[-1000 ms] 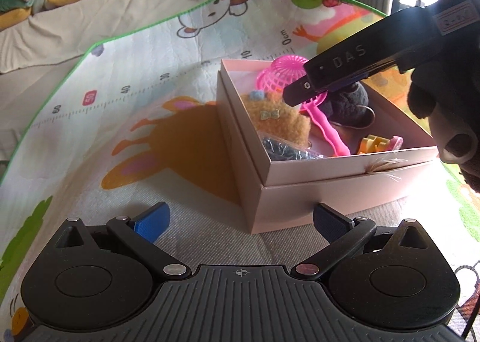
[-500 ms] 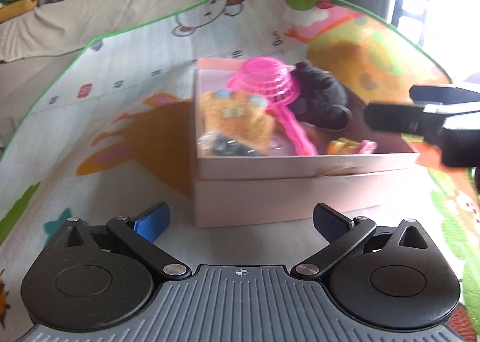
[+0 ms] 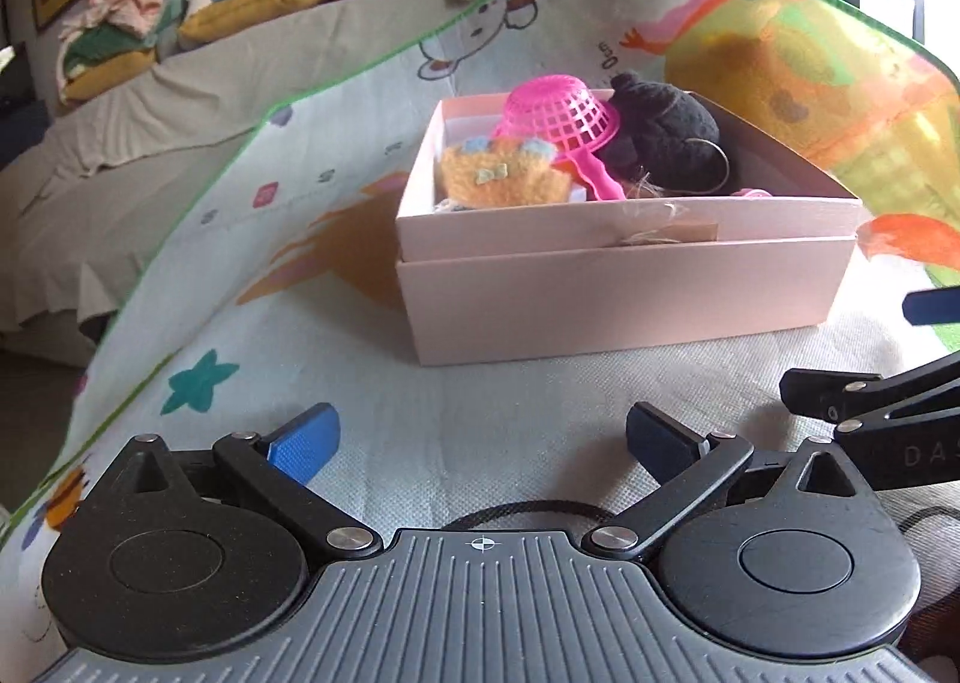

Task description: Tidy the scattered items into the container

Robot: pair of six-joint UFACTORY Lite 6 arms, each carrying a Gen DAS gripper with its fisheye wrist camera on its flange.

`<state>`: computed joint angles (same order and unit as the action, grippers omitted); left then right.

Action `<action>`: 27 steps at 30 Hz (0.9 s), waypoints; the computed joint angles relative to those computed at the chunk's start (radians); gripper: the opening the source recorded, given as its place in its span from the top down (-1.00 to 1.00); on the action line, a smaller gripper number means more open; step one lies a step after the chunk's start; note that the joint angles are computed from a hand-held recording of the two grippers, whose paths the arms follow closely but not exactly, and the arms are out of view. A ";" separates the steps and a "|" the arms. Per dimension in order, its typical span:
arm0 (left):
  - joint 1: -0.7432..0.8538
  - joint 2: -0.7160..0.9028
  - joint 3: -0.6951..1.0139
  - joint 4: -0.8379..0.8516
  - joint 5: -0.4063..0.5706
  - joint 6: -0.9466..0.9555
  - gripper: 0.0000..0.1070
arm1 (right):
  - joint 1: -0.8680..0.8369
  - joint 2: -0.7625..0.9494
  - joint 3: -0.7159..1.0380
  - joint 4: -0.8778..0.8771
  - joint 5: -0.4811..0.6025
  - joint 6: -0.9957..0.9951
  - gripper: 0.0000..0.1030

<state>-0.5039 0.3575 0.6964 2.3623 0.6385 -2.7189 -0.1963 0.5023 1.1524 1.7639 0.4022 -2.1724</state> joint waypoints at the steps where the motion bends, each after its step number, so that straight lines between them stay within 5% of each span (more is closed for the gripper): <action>1: 0.016 -0.004 -0.002 0.031 -0.015 -0.029 -0.93 | 0.003 -0.007 -0.014 0.038 -0.003 -0.035 -1.00; 4: 0.086 -0.019 -0.019 0.193 -0.057 -0.177 -0.93 | 0.008 -0.027 -0.064 0.185 0.001 -0.156 -1.00; 8: 0.075 -0.011 -0.014 0.168 -0.050 -0.156 -0.93 | 0.023 -0.057 -0.139 0.431 0.017 -0.366 -1.00; 27: 0.070 -0.009 -0.012 0.164 -0.052 -0.155 -0.93 | 0.023 -0.053 -0.137 0.430 0.019 -0.361 -1.00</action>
